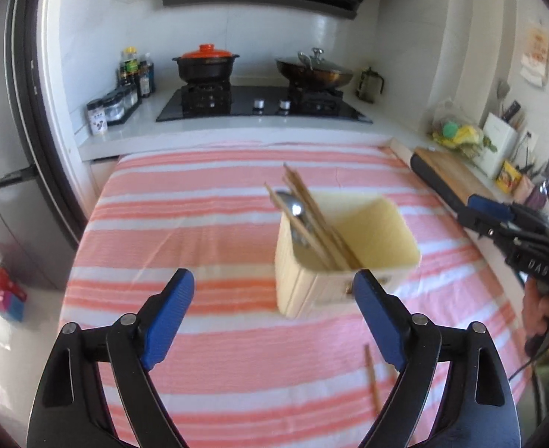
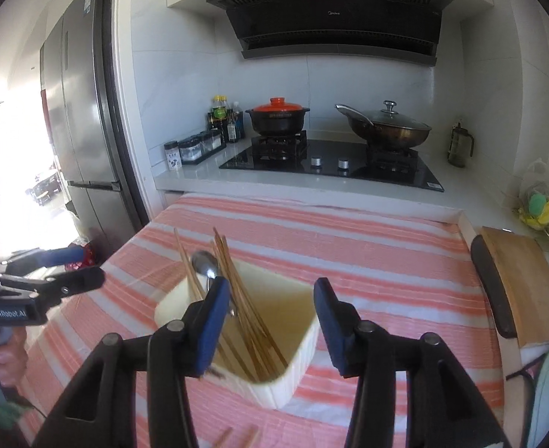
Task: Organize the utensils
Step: 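Open both tools above the holder, releasing the chopsticks, then move both open tools back over the last two wooden chopsticks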
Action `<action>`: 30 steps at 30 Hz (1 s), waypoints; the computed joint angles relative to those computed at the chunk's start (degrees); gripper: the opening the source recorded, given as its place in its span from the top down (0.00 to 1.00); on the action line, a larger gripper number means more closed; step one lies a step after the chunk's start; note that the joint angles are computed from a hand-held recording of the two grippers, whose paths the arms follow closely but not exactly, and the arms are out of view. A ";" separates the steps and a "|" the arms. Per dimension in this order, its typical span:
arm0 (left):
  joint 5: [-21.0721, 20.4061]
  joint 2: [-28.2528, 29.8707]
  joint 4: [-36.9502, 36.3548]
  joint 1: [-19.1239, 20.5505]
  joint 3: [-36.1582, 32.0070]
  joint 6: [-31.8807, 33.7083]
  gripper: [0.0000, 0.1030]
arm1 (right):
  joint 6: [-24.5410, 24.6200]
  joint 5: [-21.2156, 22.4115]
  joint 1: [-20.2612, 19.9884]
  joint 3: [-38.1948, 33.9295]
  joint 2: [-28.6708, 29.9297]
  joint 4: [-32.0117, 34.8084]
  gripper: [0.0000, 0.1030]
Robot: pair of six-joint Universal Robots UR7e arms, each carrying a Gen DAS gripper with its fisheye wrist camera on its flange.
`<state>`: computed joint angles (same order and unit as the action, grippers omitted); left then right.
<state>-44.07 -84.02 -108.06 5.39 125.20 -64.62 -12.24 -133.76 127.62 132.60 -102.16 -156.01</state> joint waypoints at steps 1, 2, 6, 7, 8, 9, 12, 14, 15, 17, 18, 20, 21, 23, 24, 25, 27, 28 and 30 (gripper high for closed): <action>-1.88 -1.38 3.92 -1.62 0.71 -1.90 0.13 | 1.72 -0.73 0.54 1.16 -2.69 4.17 0.50; -3.97 -2.76 6.69 -3.33 1.83 -3.55 0.13 | 3.55 -1.42 0.99 2.54 -5.54 8.43 0.50; -12.49 -7.26 8.97 -10.63 8.32 -12.01 0.13 | 13.01 -6.00 3.98 9.27 -16.93 25.54 0.50; -14.35 -7.91 7.82 -12.47 10.23 -14.39 0.13 | 16.26 -6.80 4.96 10.90 -19.91 30.20 0.50; -15.77 -8.13 6.64 -14.32 11.98 -16.96 0.13 | 19.91 -7.10 5.87 12.32 -22.80 34.71 0.50; -16.87 -8.05 5.24 -16.05 13.61 -19.28 0.13 | 23.90 -6.93 6.89 13.78 -25.87 38.93 0.50; -19.89 -6.64 0.49 -21.05 18.12 -26.01 0.13 | 34.88 -5.97 11.18 17.69 -34.65 48.44 0.50; -21.14 -4.41 -1.22 -23.22 19.88 -29.56 0.13 | 42.70 -6.96 15.48 19.17 -37.99 54.27 0.50; -21.68 -3.43 -0.89 -23.95 20.24 -30.97 0.13 | 46.53 -8.08 17.60 19.58 -38.70 57.30 0.50; -21.89 -1.45 -0.63 -25.03 20.70 -32.66 0.13 | 55.16 -10.12 21.65 19.24 -38.62 64.50 0.50; -21.82 -0.90 -0.75 -25.30 20.99 -33.12 0.13 | 57.13 -10.47 22.33 19.21 -39.22 66.38 0.50; -21.77 -0.66 -1.37 -25.87 21.92 -34.07 0.13 | 58.82 -10.90 22.24 19.20 -40.64 67.85 0.50; -21.79 -0.56 -1.32 -26.05 22.19 -34.57 0.13 | 59.27 -11.06 22.12 19.25 -41.50 68.14 0.50; -21.86 0.02 -1.23 -26.42 22.45 -35.24 0.13 | 59.98 -11.84 22.03 19.36 -42.16 68.01 0.50; -21.81 0.03 -1.01 -26.83 22.55 -35.52 0.13 | 60.17 -12.28 21.85 19.46 -42.30 67.98 0.50; -21.76 -0.04 -1.18 -26.96 22.66 -35.45 0.11 | 59.63 -12.55 21.38 19.74 -42.71 67.54 0.50; -21.85 0.09 -1.70 -26.76 22.82 -34.89 0.09 | 58.37 -12.97 20.27 20.46 -43.72 66.81 0.50; -21.81 0.30 -1.61 -26.74 22.75 -34.77 0.09 | 58.04 -13.30 20.21 20.76 -43.90 66.52 0.50; -21.88 0.58 -1.61 -26.78 22.69 -34.63 0.09 | 58.55 -14.03 20.53 20.89 -42.96 66.65 0.50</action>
<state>-65.95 -83.44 -109.67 -21.39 147.90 -99.26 46.31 -147.79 148.14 153.49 -145.12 -89.36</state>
